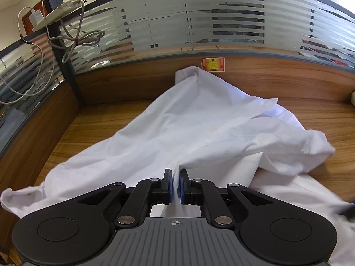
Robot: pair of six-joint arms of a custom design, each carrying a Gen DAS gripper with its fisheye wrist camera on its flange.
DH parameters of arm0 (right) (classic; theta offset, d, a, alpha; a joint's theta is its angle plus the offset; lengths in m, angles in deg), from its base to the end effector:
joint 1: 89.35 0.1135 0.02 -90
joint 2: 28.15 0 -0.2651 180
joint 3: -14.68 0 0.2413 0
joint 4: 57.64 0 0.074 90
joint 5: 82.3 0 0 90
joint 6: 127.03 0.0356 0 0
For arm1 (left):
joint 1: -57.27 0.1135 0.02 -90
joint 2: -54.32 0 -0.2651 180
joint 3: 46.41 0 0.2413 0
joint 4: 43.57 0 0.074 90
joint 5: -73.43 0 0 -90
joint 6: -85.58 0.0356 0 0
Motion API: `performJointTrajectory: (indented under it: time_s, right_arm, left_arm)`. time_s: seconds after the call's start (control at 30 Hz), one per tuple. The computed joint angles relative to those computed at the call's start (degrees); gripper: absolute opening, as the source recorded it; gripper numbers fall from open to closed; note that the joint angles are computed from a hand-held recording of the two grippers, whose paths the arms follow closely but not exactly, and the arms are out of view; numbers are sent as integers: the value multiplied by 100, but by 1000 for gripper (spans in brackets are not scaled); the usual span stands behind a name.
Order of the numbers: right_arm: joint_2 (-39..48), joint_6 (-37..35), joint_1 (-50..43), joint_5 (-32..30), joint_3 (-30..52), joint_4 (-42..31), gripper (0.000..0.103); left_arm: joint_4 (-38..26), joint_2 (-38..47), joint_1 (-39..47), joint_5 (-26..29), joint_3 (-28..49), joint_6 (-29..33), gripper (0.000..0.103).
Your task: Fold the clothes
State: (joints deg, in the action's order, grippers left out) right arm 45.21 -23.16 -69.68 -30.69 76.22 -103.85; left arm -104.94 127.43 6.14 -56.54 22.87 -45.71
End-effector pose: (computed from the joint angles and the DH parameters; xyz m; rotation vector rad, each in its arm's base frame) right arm 0.2131 0.0997 0.2316 -0.3901 2.5806 1.0803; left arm 0.1598 -0.1618 0.2591 0.0143 2.3506 0.2178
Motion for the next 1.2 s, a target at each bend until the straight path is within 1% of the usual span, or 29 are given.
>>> performJointTrajectory:
  time_s: [0.13,0.17,0.23,0.3,0.37,0.4,0.47,0.53,0.6,0.67,0.7,0.73,0.8,0.83,0.9,1.0,1.1,1.13,1.2]
  right_arm:
    - [-764,-436,-125,-715,223,-1395,3]
    - [-850,-684,-96,-838,296,-1779,4]
    - [-958,-1148,-87,-795,442,-2424,11]
    - [-1034,-1435,-161,-616,535,-2765,26]
    - [-1085,-1764,-338,-455,635,-3063,34]
    - [-1097,-1955,-480,-386,689,-3194,34]
    - [-1070,-2416,-827,-252,832,-3400,37]
    - [-1054,-2948,-1230,-133,940,-3512,42]
    - [-909,-3362,-1585,-89,1069,-3472,53]
    - [-598,-3715,-1910,-91,1180,-3270,54]
    - [-446,-3764,-1995,-53,1233,-3128,54]
    - [-244,-3685,-1983,49,1234,-2822,54]
    - [44,-3718,-1942,239,1201,-2263,55]
    - [190,-3746,-1885,340,1160,-1936,56]
    - [491,-3937,-1741,639,1108,-1376,63]
    - [1058,-4190,-1333,1115,1129,-647,64]
    - [1585,-4515,-1045,1365,1241,-251,69]
    - [1703,-4533,-885,1464,1259,-119,69]
    - [1965,-4608,-707,1556,1419,-11,69]
  left_arm:
    - [103,-92,154,194,-84,39,9]
    - [117,-117,147,249,-109,14,10]
    - [142,-170,124,356,-164,-40,11]
    - [-14,-263,-76,308,-173,-308,24]
    - [-337,-417,-496,15,-174,-780,51]
    - [-565,-478,-762,-171,-149,-1084,55]
    - [-1172,-523,-1300,-410,-42,-1920,63]
    - [-1857,-451,-1867,-483,68,-3029,65]
    - [-2513,-310,-2453,-461,128,-4219,66]
    - [-2831,-130,-2871,-307,125,-5169,70]
    - [-2952,-40,-3069,-213,120,-5611,70]
    - [-3055,49,-3265,-110,114,-6040,70]
    - [-2949,158,-3372,47,28,-6512,72]
    - [-2879,209,-3413,123,-17,-6727,74]
    - [-2729,308,-3496,277,-106,-7150,76]
    - [-2431,460,-3324,452,-218,-7482,76]
    - [-2101,514,-3035,574,-395,-7700,76]
    - [-2082,561,-2958,655,-418,-7801,76]
    - [-2057,665,-2805,829,-455,-8000,72]
